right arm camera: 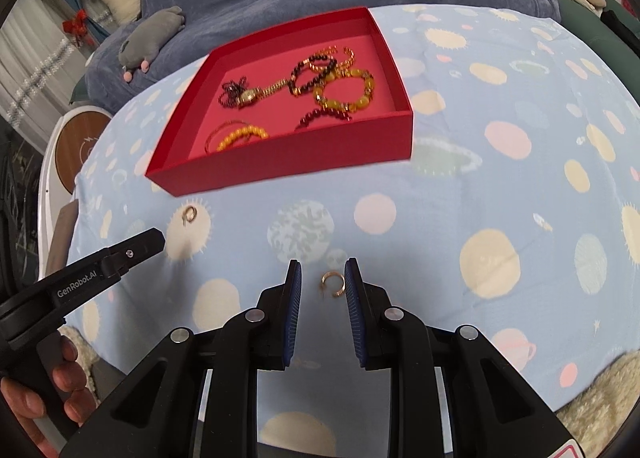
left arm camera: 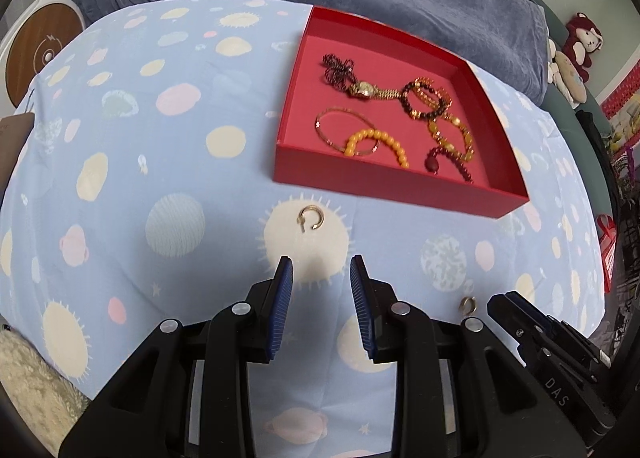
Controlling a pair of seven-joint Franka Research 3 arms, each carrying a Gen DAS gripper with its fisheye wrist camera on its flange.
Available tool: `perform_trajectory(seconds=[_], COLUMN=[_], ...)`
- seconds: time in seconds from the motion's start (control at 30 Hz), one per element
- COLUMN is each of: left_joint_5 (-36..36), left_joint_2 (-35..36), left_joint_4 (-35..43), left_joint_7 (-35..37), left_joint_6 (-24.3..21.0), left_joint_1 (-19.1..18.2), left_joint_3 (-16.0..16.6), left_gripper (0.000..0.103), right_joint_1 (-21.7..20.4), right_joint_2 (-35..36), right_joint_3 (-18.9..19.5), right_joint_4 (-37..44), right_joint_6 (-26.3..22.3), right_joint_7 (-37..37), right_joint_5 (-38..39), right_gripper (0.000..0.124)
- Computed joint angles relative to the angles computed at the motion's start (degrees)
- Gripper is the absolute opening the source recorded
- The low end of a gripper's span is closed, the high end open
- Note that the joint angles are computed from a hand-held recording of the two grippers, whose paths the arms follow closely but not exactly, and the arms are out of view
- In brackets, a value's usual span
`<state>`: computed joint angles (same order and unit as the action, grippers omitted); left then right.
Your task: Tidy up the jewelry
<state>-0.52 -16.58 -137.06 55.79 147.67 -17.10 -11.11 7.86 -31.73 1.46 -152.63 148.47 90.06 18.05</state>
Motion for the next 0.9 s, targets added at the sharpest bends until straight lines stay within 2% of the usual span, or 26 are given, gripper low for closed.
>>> perform_trajectory(seconds=[0.6,0.73,0.9], left_joint_5=[0.0,0.0,-0.1], left_joint_2=[-1.6,-1.4,-1.1], left_joint_4=[-3.4,-3.3,-3.1], left_joint_7=[-1.2,-1.0,-1.3], left_joint_6=[-0.3,-0.4,-0.6], left_joint_1=[-1.0,-0.9,-0.6], left_joint_3=[-0.2,0.0,0.1], left_gripper=[0.037,0.038,0.038], right_joint_1=[-0.2,0.1,-0.2], right_joint_2=[2.2,3.4,4.2], right_joint_3=[0.8,1.0,2.2], right_joint_4=[-1.0,-0.3,0.1], right_joint_6=[0.1,0.9,1.9], right_joint_7=[1.2,1.3,2.0], right_joint_5=[-2.1,-2.4,-4.3], right_gripper=[0.023,0.03,0.03])
